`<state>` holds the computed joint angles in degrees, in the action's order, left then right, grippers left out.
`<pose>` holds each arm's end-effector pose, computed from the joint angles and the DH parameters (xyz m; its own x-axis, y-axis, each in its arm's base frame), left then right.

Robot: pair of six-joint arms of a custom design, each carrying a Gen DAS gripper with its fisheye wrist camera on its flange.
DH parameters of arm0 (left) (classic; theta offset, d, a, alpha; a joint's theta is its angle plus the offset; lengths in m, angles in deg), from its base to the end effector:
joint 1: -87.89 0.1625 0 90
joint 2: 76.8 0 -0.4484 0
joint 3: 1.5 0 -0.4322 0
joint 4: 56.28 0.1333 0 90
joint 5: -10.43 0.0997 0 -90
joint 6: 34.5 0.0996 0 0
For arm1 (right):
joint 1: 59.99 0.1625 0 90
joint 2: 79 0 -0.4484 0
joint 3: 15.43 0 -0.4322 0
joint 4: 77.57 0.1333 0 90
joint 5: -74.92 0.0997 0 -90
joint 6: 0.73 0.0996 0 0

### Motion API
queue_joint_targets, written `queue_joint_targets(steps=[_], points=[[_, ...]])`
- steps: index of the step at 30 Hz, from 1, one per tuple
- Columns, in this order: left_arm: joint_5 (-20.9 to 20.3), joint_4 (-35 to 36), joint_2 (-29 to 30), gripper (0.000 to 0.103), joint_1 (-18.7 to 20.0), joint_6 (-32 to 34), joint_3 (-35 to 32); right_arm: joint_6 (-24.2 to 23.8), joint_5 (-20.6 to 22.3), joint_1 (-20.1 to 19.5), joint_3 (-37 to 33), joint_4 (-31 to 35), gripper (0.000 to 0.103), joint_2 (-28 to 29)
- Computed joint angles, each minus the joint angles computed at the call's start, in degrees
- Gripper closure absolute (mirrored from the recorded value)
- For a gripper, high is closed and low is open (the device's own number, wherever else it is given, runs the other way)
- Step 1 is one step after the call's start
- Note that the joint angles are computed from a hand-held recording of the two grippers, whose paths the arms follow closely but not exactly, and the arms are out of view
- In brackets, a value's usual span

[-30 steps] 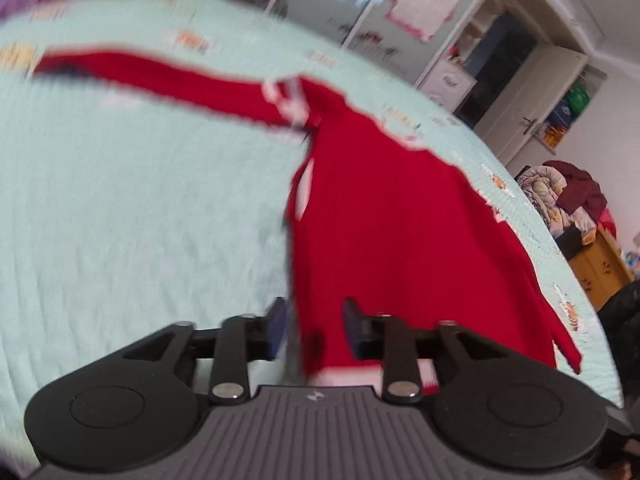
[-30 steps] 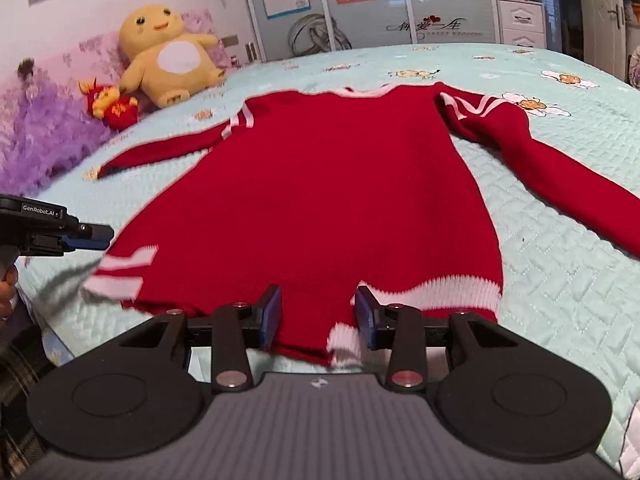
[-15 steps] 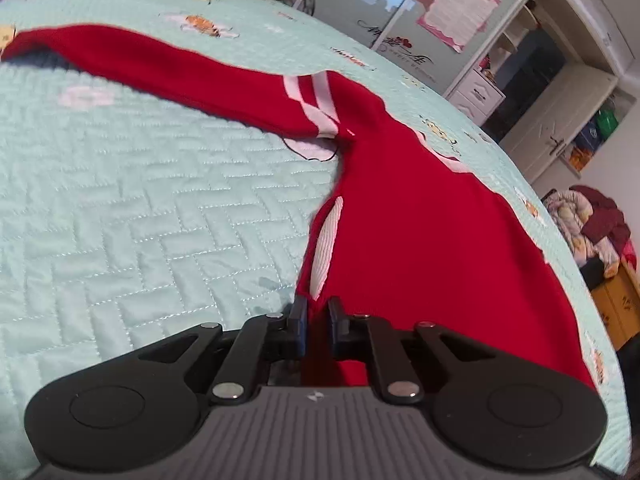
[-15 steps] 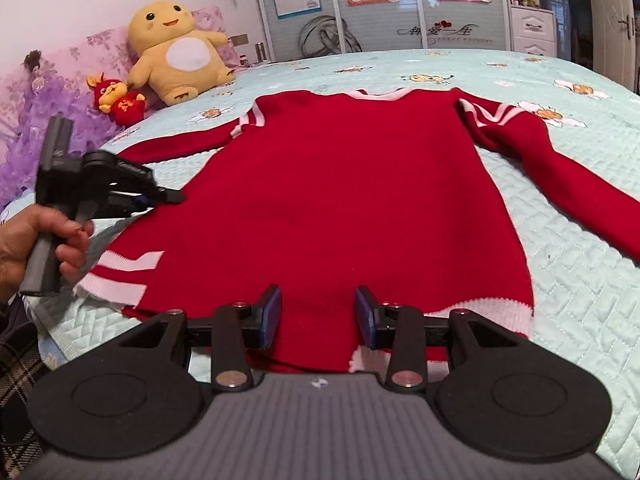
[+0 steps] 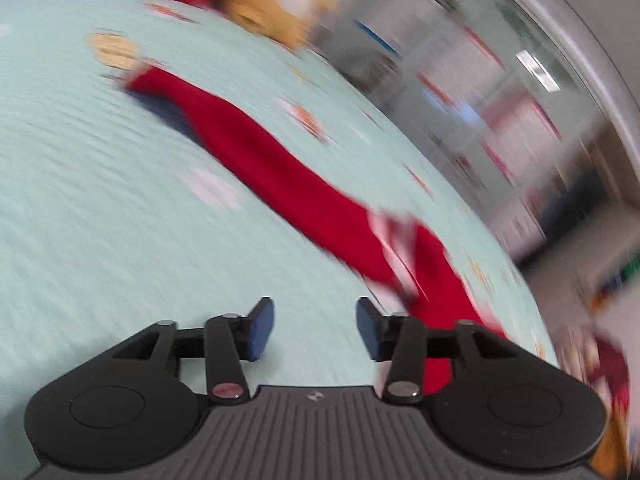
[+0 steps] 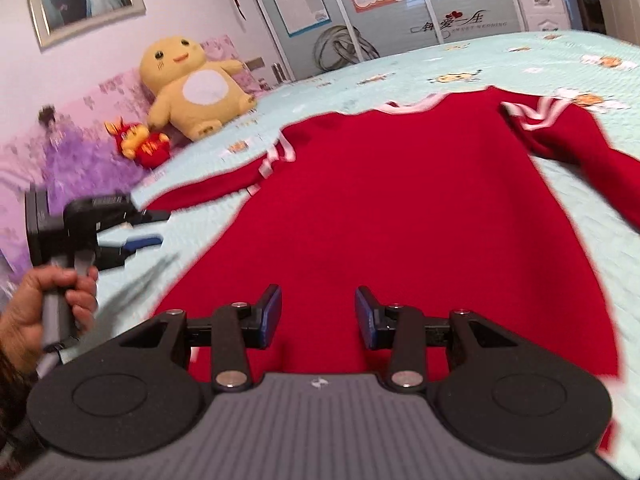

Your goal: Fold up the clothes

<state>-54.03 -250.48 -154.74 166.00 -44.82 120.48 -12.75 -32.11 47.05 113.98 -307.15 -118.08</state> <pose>0.0629 -0.5568 0.3423 -0.9628 -0.2644 -0.0557 -0.0711 0.4468 -0.8918 0.2410 -0.4311 0.0263 -0.9179 -0.1965 0.3447 -0.3910 0.5962 -0.7011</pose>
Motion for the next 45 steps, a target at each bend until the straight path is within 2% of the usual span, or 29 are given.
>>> queue_joint_targets(steps=[3, 6, 10, 15, 16, 19, 20, 21, 22, 23, 24, 25, 27, 29, 33, 34, 39, 41, 43, 45], points=[[2.1, -1.1, 1.3, 0.046, 3.3, -6.1, -4.5, 3.7, 4.1, -0.8, -6.0, 4.3, 0.056, 1.4], [2.8, -1.4, 4.0, 0.046, 6.1, -7.3, -9.8, 8.3, 8.2, -1.5, -13.6, 9.3, 0.054, 4.1], [1.0, -1.0, 8.4, 0.045, 8.8, -7.5, -17.4, 14.3, 11.7, -1.9, -27.6, 14.3, 0.054, 10.5], [-2.2, -1.4, 13.5, 0.04, 10.5, -6.9, -25.0, 27.5, 14.8, -4.2, -44.7, 17.6, 0.05, 19.0], [-2.4, -1.6, 14.3, 0.039, 10.6, -6.5, -26.0, 28.6, 15.5, -4.9, -47.6, 18.1, 0.049, 20.6], [-1.8, -2.9, 16.0, 0.039, 10.7, -4.8, -27.7, 26.3, 17.3, -7.0, -51.2, 16.3, 0.05, 23.9], [-1.5, -3.8, 16.6, 0.039, 10.6, -3.9, -28.0, 25.2, 18.4, -7.7, -51.2, 15.0, 0.06, 24.6], [-1.2, -4.8, 17.2, 0.039, 10.6, -3.0, -28.4, 24.1, 19.4, -8.4, -51.4, 13.8, 0.059, 25.2], [-0.5, -5.3, 17.7, 0.043, 10.5, -2.1, -28.7, 23.0, 21.4, -9.1, -51.4, 12.9, 0.045, 25.5], [0.6, -5.2, 18.1, 0.047, 10.3, -0.9, -29.1, 21.9, 25.2, -9.9, -51.3, 12.9, 0.034, 25.4], [1.8, -5.1, 18.4, 0.05, 10.0, 0.3, -29.5, 21.0, 26.8, -10.3, -51.6, 13.0, 0.034, 25.6], [2.7, -4.8, 18.7, 0.054, 9.8, 1.0, -30.0, 21.1, 26.2, -10.3, -51.7, 14.0, 0.035, 25.5], [3.3, -3.2, 18.9, 0.064, 9.7, 0.7, -30.9, 20.6, 26.9, -10.4, -51.4, 14.8, 0.035, 25.2], [3.0, -2.4, 18.6, 0.099, 9.6, 1.4, -32.1, 20.9, 28.0, -10.7, -50.9, 14.7, 0.035, 24.9], [4.0, -16.3, 18.3, 0.098, 7.3, 14.6, -30.2, 22.0, 29.4, -11.0, -50.7, 14.9, 0.035, 24.5], [5.6, -16.2, 18.7, 0.094, 7.7, 15.2, -29.9, 21.8, 29.2, -10.9, -50.9, 15.2, 0.035, 24.6], [12.9, -8.3, 18.4, 0.094, 9.2, 14.4, -28.7, 18.4, 26.2, -9.9, -51.7, 18.0, 0.035, 24.6], [13.9, -11.1, 18.1, 0.091, 8.9, 14.2, -28.1, 17.8, 25.3, -9.7, -51.6, 18.5, 0.036, 24.3], [16.9, -13.3, 18.6, 0.091, 8.1, 17.2, -27.8, 17.5, 24.5, -9.5, -51.7, 19.0, 0.037, 24.3], [17.2, -13.1, 18.0, 0.088, 8.1, 16.1, -27.2, 17.3, 24.0, -9.4, -51.9, 19.3, 0.038, 24.3]])
